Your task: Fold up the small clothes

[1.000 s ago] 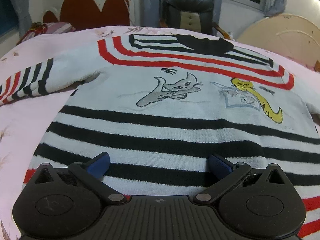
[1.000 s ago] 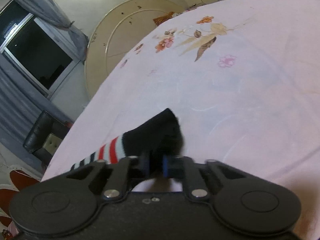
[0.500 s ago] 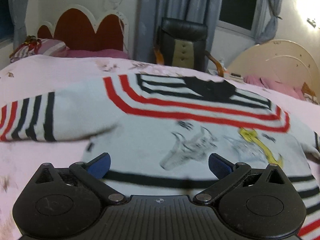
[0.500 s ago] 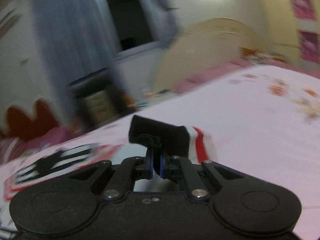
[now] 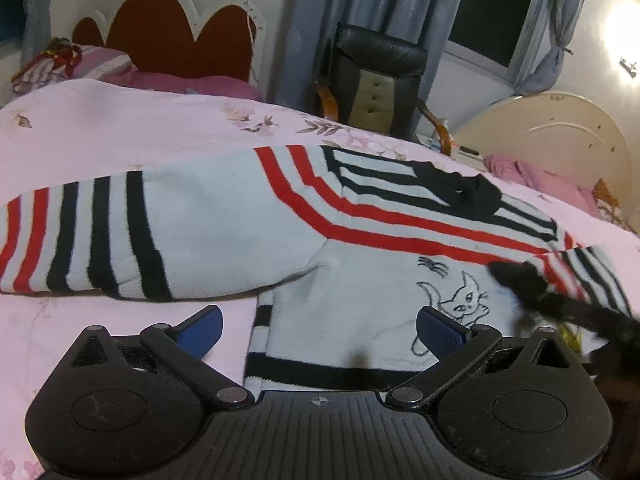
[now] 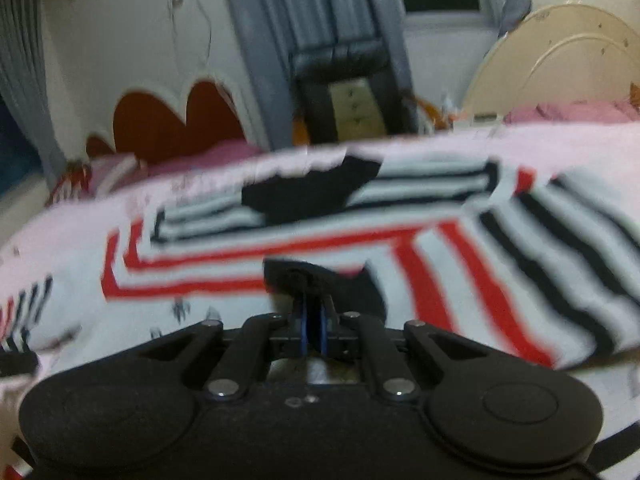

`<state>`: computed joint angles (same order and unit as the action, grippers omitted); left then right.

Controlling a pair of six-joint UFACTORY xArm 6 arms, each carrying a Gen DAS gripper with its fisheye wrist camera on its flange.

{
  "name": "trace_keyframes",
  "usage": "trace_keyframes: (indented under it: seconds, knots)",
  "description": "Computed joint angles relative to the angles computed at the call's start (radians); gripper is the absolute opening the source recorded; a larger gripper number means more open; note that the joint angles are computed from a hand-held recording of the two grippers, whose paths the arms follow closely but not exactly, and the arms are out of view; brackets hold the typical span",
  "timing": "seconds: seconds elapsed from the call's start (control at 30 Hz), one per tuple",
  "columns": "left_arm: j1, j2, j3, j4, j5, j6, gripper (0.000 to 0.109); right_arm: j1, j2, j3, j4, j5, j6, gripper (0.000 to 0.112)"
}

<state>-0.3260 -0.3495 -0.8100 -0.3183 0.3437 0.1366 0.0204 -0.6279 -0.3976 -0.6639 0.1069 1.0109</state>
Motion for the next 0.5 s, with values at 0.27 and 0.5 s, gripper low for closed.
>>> trace_keyframes:
  seconds: [0.27, 0.5]
  knots:
    - [-0.111, 0.157, -0.180, -0.557, 0.096, 0.347, 0.103, 0.002, -0.332, 0.155, 0.047, 0.109, -0.011, 0.041]
    - [-0.241, 0.398, -0.419, -0.491, 0.225, 0.247, 0.049, -0.040, -0.717, 0.275, 0.215, 0.391, -0.095, 0.042]
